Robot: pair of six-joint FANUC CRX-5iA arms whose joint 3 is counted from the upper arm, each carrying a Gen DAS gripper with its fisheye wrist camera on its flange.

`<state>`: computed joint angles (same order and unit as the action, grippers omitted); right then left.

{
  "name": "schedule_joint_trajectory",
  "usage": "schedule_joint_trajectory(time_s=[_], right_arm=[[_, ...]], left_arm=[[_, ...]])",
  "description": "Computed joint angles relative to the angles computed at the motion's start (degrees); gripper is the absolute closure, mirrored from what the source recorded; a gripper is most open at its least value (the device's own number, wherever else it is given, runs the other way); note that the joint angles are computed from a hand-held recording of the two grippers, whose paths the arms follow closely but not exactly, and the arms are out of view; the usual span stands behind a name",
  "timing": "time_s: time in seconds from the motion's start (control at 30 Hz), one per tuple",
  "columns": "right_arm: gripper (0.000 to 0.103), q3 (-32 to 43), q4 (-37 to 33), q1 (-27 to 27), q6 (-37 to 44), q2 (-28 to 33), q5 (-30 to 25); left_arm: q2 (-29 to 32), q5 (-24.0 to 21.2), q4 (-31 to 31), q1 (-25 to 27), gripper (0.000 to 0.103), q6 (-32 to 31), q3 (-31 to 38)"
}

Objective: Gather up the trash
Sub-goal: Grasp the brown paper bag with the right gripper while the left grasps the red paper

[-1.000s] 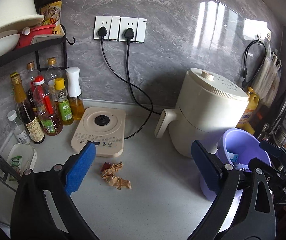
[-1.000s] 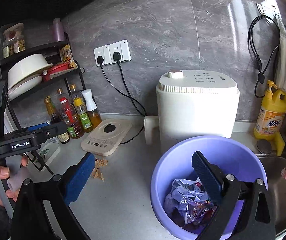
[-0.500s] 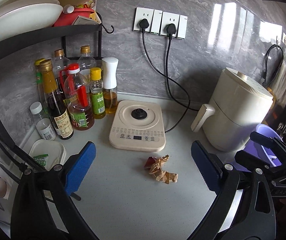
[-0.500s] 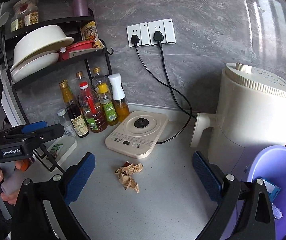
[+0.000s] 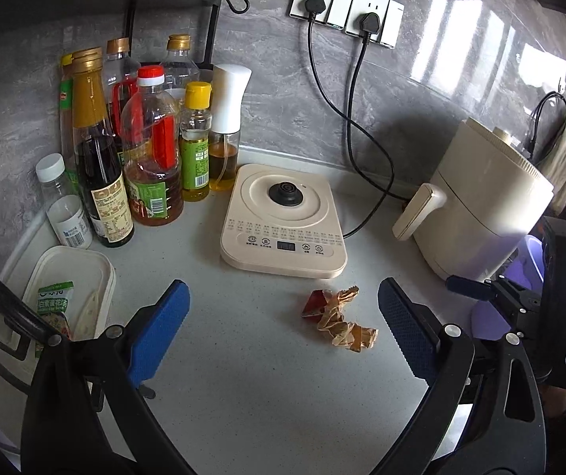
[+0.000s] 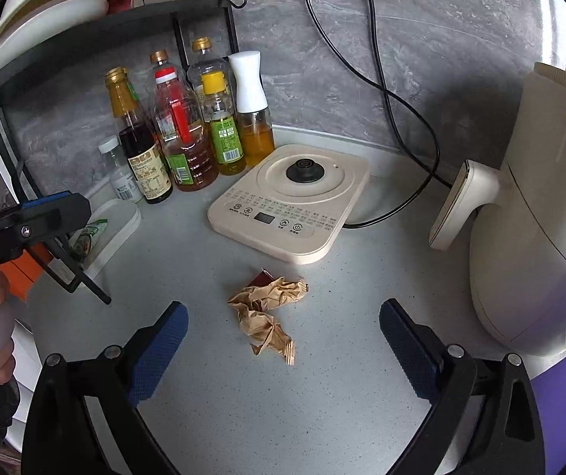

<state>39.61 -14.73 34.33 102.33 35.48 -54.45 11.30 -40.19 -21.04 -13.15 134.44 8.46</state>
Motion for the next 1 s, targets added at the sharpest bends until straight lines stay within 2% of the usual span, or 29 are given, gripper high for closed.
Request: schedule_joint_trajectory(time_s=[0.1, 0.17, 0.23, 0.27, 0.3, 0.33, 0.37, 0.4, 0.5, 0.67, 0.8, 1.0], right_arm=[[0.01, 3.6, 0.2, 0.2, 0.1, 3.3, -3.5], [0.011, 7.1, -0.7, 0.3, 0.5, 6.0, -6.6], [0.015, 11.0, -1.2, 0.4, 0.7, 9.0, -9.8], [0.02, 13.2, -1.2, 0.6, 0.7, 10.6, -11.7], [0.035, 15.9, -1.6, 0.5, 1.0, 12.5, -14.0], [0.054, 19.0, -1.9, 0.5, 1.5, 14.5, -17.1], [0.097, 23.2, -0.6, 1.0, 1.4, 17.4, -21.4], [0.101, 25.1, 1.5, 1.6, 1.6, 18.8, -23.8], [0.101, 22.2, 1.1, 1.6, 4.4, 16.9, -21.4], [0.101, 17.8, 1.5, 0.6, 3.5, 14.0, -18.4], [0.101, 14.6, 2.2, -0.7, 1.5, 12.0, -16.1], [0.101, 12.4, 3.2, -2.4, -1.0, 10.9, -13.5]], left_arm=[[2.0, 1.0, 1.0, 0.7, 0.008, -1.2, 1.1], [2.8, 3.4, 3.8, 1.8, 0.008, -3.0, 0.4], [4.3, 4.0, 5.9, 2.5, 0.008, -5.0, 0.8], [5.1, 3.9, 6.8, 2.7, 0.008, -5.8, 1.2], [5.8, 4.1, 7.9, 3.1, 0.008, -6.8, 1.4], [6.5, 4.4, 8.9, 3.4, 0.008, -7.7, 1.5], [7.2, 4.3, 9.7, 3.7, 0.008, -8.2, 1.8], [8.0, 3.8, 9.8, 3.8, 0.009, -8.3, 2.4], [9.4, 3.8, 11.4, 4.2, 0.009, -9.8, 3.0], [12.1, 4.4, 15.3, 4.7, 0.011, -13.9, 3.8], [15.1, 3.3, 18.4, 4.5, 0.015, -18.3, 6.0], [18.9, 1.7, 21.5, 4.0, 0.015, -22.9, 9.9]])
